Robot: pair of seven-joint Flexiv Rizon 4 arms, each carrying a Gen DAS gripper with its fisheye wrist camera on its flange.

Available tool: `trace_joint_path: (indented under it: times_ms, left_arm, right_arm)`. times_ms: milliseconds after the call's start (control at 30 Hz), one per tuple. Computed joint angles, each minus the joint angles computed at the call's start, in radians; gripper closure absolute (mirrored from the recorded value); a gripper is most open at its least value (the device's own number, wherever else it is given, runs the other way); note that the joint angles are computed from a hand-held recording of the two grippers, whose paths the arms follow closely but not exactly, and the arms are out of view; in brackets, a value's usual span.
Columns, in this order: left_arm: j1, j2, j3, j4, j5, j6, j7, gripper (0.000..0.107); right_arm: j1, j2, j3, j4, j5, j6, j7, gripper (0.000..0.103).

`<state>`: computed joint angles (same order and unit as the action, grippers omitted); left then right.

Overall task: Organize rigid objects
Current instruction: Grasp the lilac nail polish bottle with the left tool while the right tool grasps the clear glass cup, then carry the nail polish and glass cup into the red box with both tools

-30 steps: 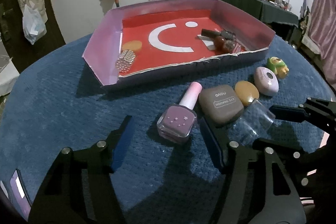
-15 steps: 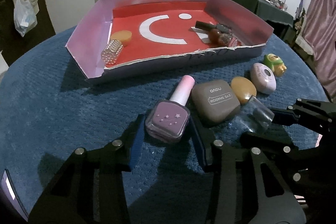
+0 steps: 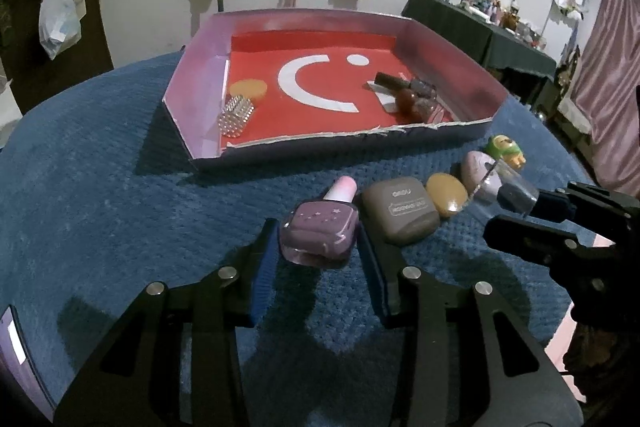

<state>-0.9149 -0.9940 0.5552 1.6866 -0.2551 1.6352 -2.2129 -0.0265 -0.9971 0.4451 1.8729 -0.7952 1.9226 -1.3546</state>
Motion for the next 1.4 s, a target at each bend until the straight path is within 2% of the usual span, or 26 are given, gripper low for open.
trace_joint_path:
  times_ms: [500, 1400]
  left_arm:
    - [-0.053, 0.002, 0.05, 0.008, -0.014, 0.016, -0.018, 0.072]
    - [-0.122, 0.0, 0.117, 0.021, -0.117, 0.053, 0.041, 0.073]
  right_arm:
    - [-0.059, -0.011, 0.056, 0.001, -0.038, -0.011, 0.002, 0.06]
    - [-0.08, -0.008, 0.067, -0.015, -0.096, -0.007, 0.042, 0.06]
